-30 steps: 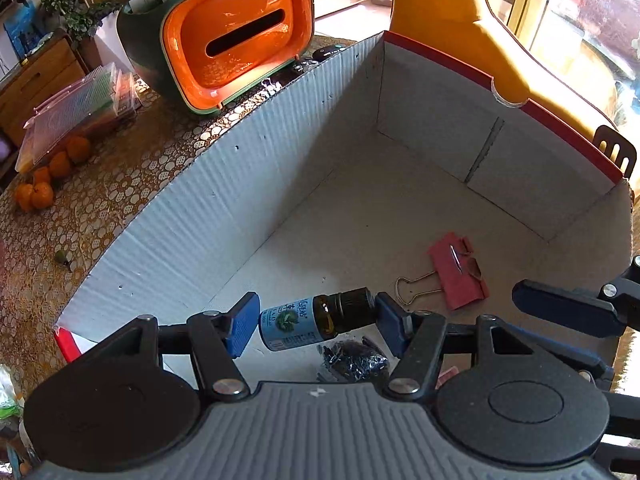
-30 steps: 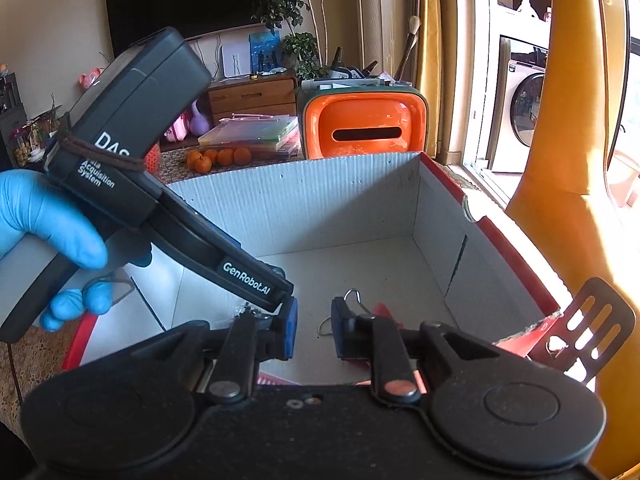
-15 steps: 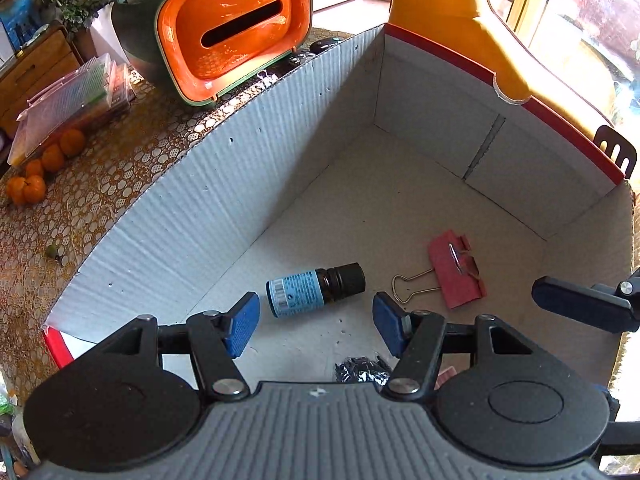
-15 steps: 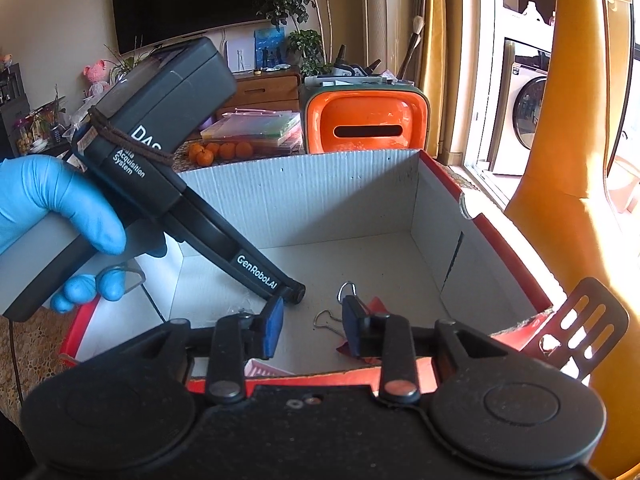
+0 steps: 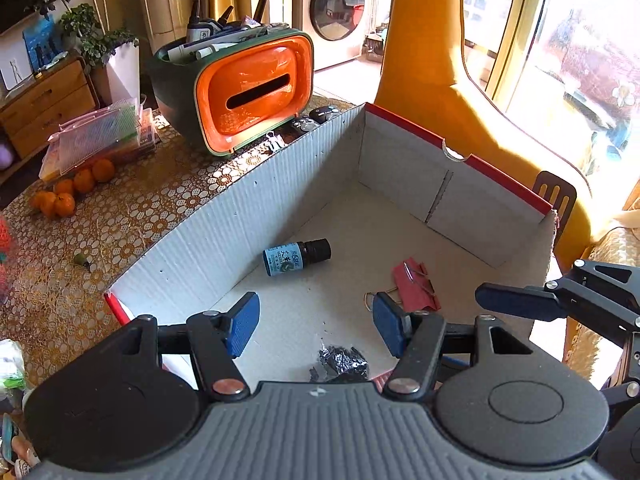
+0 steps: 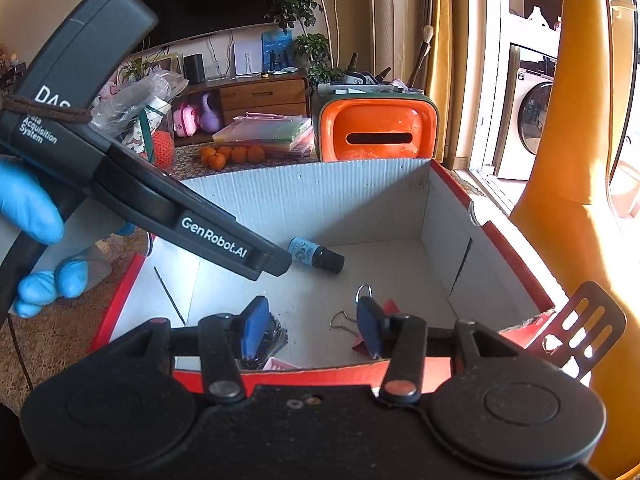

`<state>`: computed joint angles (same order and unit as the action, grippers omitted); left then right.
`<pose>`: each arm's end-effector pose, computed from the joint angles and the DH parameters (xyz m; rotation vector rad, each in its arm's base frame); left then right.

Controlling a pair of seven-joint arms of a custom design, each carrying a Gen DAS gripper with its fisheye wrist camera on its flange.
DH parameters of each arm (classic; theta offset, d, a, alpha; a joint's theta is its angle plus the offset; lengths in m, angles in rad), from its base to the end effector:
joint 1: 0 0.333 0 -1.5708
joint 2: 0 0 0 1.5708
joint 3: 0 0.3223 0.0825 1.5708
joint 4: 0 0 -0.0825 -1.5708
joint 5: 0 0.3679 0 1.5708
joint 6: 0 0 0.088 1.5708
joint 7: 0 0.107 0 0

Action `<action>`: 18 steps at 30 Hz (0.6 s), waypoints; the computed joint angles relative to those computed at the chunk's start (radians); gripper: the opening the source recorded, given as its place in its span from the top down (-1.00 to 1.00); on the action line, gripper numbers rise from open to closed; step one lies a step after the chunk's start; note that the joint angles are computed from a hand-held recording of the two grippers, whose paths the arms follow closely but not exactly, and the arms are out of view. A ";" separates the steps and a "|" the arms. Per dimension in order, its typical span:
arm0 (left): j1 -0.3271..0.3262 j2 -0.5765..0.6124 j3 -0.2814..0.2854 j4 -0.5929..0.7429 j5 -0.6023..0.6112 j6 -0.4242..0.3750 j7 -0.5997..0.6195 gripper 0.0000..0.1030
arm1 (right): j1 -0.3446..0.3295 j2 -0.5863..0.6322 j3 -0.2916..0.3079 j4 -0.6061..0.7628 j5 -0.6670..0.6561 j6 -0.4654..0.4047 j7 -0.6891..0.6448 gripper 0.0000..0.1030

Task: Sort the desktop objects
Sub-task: 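Move both open tools back from the box to the item pile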

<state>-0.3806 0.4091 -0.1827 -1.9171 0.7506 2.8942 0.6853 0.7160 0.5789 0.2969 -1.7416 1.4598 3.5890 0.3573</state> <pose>0.5336 -0.3715 0.3561 -1.5775 2.1821 -0.7474 0.4575 0.4410 0.3302 -1.9458 1.2270 -0.5132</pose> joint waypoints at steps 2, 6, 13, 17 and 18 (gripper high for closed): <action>-0.020 -0.034 0.028 -0.036 0.042 0.014 -0.048 -0.20 | 0.003 -0.007 0.003 -0.009 -0.012 0.001 0.013 0.03; -0.026 -0.098 0.055 -0.107 0.127 0.056 -0.146 -0.20 | 0.016 -0.017 0.001 -0.019 -0.016 0.003 0.022 0.01; -0.005 -0.196 0.061 -0.215 0.283 0.096 -0.309 -0.20 | 0.034 -0.024 0.013 -0.017 -0.018 0.034 0.033 -0.30; 0.019 -0.251 0.052 -0.271 0.381 0.115 -0.415 -0.20 | 0.047 -0.019 0.025 0.008 0.019 0.061 -0.010 -0.37; 0.027 -0.262 0.047 -0.282 0.402 0.119 -0.438 -0.20 | 0.048 -0.018 0.030 0.011 0.019 0.069 -0.011 -0.41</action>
<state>-0.3537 0.1471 -0.1357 -2.1991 1.1531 3.0134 0.2475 0.7638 0.5606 0.3273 -1.7308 1.4787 3.6576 0.3458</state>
